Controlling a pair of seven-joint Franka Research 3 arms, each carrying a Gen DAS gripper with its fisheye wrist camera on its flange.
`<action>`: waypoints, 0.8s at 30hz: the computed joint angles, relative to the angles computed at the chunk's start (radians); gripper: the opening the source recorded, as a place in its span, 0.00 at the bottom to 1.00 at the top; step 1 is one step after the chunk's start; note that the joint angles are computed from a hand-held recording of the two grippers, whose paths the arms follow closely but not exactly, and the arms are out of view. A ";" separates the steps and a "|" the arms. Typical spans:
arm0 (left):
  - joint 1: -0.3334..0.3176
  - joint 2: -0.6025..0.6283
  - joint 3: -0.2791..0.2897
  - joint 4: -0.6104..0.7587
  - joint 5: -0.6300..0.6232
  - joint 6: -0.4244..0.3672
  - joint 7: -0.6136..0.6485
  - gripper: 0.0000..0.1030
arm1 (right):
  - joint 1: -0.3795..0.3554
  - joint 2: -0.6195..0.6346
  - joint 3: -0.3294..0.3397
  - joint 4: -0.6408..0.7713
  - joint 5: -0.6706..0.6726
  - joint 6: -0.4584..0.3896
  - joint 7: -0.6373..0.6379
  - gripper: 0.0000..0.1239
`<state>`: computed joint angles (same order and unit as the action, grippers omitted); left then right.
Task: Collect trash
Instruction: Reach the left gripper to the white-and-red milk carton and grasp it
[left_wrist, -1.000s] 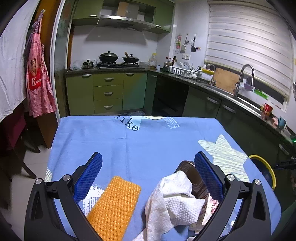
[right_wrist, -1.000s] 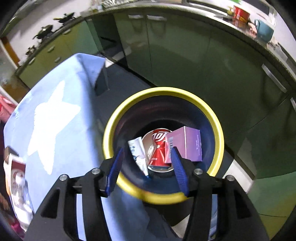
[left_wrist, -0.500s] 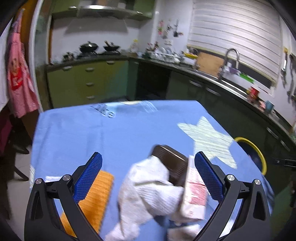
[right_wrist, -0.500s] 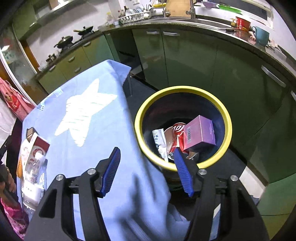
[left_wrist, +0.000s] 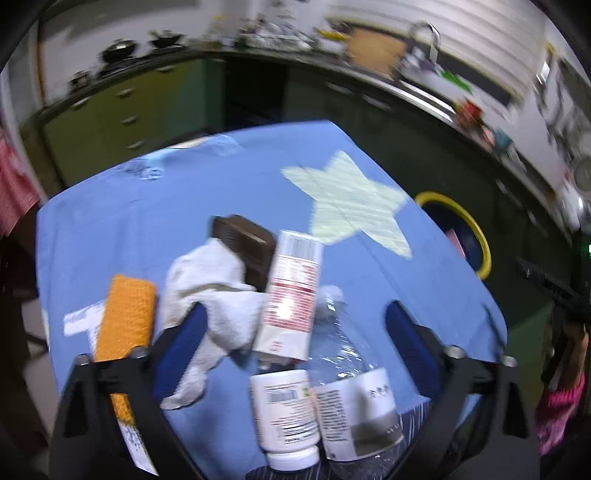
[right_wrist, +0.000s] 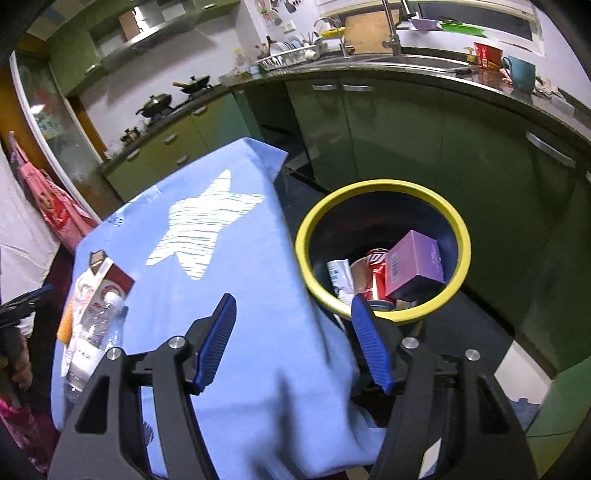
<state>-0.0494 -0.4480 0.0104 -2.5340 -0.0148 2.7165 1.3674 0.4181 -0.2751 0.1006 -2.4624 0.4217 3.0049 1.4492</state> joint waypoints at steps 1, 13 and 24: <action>-0.024 0.017 0.016 0.021 -0.015 -0.025 0.036 0.69 | 0.012 -0.002 -0.010 -0.002 0.012 0.002 -0.014 0.50; -0.012 0.155 0.012 0.179 -0.087 -0.192 0.280 0.53 | 0.099 -0.025 -0.086 -0.020 0.201 0.027 -0.173 0.52; 0.043 0.227 -0.028 0.229 -0.091 -0.218 0.306 0.51 | 0.087 0.021 -0.062 0.023 0.254 -0.006 -0.219 0.52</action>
